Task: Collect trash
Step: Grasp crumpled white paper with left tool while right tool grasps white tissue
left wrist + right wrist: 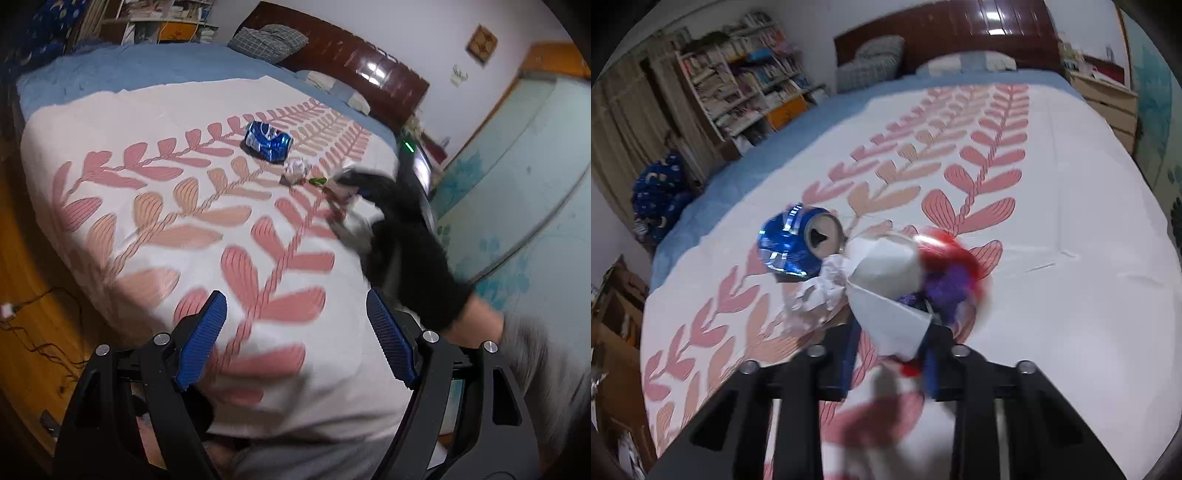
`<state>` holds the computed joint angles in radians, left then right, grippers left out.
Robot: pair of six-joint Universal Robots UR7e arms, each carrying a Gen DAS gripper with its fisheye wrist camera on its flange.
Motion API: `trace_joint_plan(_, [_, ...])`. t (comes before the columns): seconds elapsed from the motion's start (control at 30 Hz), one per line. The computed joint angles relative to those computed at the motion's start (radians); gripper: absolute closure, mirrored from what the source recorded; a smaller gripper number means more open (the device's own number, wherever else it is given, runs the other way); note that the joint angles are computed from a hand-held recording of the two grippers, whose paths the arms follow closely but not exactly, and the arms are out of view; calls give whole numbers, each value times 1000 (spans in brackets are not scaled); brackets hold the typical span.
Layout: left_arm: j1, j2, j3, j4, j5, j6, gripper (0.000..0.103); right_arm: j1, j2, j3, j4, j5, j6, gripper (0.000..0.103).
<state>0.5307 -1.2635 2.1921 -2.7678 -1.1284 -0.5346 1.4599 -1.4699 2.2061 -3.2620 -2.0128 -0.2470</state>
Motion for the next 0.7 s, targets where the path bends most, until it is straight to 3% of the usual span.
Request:
trace_joint_plan(0.1, [50, 63, -52, -68, -50, 14, 25, -17, -112, 106, -17, 88, -13, 95])
trace_joint_plan(0.13, [56, 84, -74, -63, -45, 23, 25, -36, -166, 152, -5, 135, -19, 95])
trace_joint_plan(0.3, [102, 243, -239, -79, -27, 120, 25, -86, -322, 268, 21, 226, -41, 95])
trace_joint_plan(0.5, [172, 490, -518, -53, -33, 247, 23, -100, -499, 393, 51, 285, -55, 95])
trace_joint_plan(0.7, [218, 687, -756, 46, -8, 243, 23, -156, -624, 445, 149, 342, -44, 95])
